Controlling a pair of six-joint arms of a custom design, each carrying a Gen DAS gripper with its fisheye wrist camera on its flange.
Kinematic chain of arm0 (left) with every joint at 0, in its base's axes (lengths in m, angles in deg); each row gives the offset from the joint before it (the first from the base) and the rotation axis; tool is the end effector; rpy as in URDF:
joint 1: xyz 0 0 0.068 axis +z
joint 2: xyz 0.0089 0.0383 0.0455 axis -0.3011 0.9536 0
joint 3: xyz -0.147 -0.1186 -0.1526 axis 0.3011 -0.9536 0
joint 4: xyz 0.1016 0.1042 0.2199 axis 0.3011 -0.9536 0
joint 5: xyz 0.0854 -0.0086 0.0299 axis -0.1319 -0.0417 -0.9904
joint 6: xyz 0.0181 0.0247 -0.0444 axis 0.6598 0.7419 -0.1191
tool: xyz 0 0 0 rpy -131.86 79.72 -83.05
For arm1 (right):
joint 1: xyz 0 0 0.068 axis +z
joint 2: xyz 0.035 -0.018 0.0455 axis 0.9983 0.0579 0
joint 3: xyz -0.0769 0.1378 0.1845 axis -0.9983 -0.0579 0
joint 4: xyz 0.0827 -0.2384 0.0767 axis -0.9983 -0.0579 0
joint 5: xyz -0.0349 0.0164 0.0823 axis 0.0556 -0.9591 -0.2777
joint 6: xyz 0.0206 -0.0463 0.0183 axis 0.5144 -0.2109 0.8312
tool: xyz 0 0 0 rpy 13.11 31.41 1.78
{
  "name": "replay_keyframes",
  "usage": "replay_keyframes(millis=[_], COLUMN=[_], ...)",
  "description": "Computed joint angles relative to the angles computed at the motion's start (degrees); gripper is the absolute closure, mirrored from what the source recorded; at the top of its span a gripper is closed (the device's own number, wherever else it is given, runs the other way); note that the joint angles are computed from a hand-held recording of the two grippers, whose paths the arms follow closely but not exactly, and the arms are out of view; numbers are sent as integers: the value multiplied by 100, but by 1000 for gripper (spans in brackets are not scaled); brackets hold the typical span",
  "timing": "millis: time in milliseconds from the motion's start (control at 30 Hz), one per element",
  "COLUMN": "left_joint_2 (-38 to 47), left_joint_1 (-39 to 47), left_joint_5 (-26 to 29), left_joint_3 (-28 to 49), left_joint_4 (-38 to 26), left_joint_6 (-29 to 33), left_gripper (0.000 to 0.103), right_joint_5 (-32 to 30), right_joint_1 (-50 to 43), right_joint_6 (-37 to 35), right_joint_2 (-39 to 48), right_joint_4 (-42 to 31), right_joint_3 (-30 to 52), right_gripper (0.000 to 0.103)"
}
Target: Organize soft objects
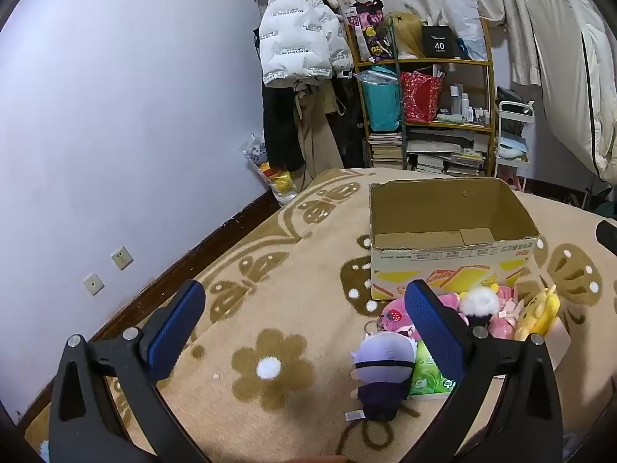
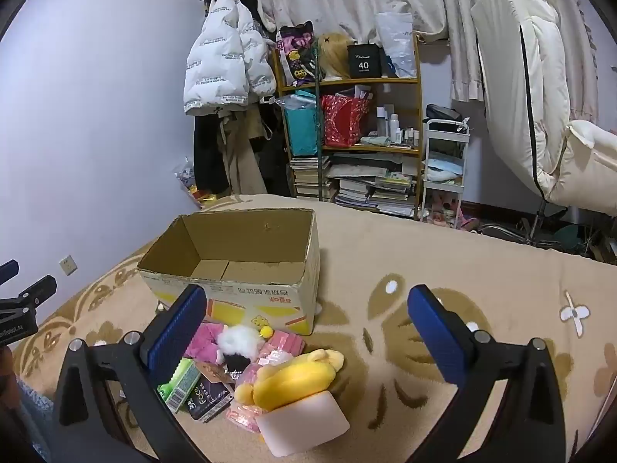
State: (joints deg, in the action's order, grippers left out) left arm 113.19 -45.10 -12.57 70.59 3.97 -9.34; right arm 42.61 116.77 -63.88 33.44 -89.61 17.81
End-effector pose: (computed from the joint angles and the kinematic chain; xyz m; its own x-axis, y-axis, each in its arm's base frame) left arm 0.2425 -0.0993 0.3377 -0.5723 0.0026 -0.8201 -0.3054 0.9274 0.2161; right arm 0.3071 0.1691 0.2977 -0.5254 0.0164 -0.8507 -0.1875 0.9730 0.1346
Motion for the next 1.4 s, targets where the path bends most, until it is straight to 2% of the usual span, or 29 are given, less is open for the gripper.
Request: replay_keyframes(millis=[1400], left_joint_2=[64], left_joint_1=[-14], left_joint_5=[-13], left_joint_3=[48], left_joint_4=[-67], left_joint_6=[-110], left_gripper=[1], right_joint_5=[-11], right_joint_1=[5], right_joint_6=[-5], right_joint_2=[2], right_joint_4=[46], right_joint_3=[-41], right_gripper=[0])
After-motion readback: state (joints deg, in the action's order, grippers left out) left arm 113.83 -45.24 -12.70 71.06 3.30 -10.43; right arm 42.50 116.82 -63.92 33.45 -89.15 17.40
